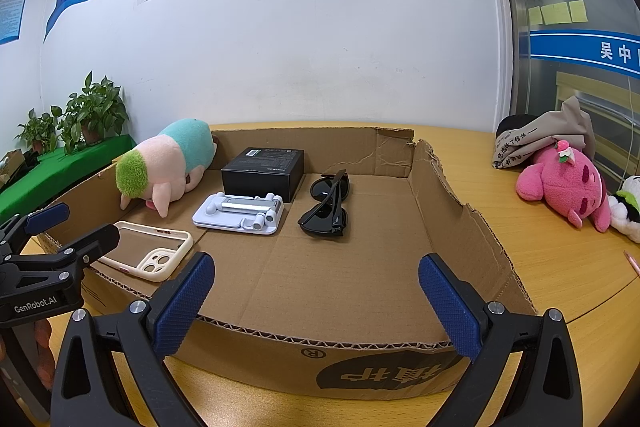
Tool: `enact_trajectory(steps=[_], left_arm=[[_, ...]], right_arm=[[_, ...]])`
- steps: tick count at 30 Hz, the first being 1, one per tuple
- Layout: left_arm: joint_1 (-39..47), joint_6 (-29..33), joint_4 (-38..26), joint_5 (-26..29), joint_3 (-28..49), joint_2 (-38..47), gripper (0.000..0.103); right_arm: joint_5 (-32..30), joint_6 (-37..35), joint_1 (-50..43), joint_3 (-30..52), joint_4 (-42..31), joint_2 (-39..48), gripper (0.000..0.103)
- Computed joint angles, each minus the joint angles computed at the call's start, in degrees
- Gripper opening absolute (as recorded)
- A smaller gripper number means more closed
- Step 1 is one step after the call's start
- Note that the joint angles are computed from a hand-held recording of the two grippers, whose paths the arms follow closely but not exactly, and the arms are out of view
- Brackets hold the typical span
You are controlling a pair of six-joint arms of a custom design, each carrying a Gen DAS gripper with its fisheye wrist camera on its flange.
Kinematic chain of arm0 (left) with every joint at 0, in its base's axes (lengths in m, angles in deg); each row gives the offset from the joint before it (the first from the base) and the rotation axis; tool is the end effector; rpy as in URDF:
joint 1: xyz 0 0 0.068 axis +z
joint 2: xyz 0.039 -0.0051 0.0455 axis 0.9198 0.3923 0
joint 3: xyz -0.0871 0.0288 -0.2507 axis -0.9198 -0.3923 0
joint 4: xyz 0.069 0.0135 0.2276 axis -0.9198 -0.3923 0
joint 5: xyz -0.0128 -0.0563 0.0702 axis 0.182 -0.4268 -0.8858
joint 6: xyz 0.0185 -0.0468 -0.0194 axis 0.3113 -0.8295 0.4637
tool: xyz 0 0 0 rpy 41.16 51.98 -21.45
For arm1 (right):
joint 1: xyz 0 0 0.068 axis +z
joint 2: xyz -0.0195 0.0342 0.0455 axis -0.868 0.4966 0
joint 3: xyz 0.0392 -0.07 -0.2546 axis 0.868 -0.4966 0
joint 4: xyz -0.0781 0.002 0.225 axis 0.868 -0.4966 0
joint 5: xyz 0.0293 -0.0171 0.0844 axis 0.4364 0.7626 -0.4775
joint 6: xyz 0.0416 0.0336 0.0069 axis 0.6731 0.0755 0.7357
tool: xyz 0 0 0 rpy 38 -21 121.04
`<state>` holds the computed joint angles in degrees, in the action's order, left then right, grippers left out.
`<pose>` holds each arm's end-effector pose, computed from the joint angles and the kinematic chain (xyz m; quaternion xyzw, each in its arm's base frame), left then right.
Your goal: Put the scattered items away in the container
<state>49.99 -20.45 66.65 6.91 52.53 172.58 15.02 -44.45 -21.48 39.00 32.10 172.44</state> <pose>0.3196 -0.1031 0.1958 0.2064 0.8197 -0.1194 0.5208 0.2439 0.1617 0.1809 0.1263 0.8353 -0.0760 0.5296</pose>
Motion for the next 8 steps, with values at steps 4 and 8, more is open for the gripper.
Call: enact_trajectory(steps=[4, 8], left_arm=[[0.0, 0.0, 0.0, 0.0, 0.0, 0.0, 0.102], [0.1, 0.1, -0.2, 0.2, 0.5, 0.4, 0.102]], right_arm=[[0.0, 0.0, 0.0, -0.1, 0.0, -0.1, 0.103], [0.0, 0.0, 0.0, 0.0, -0.1, -0.1, 0.103]])
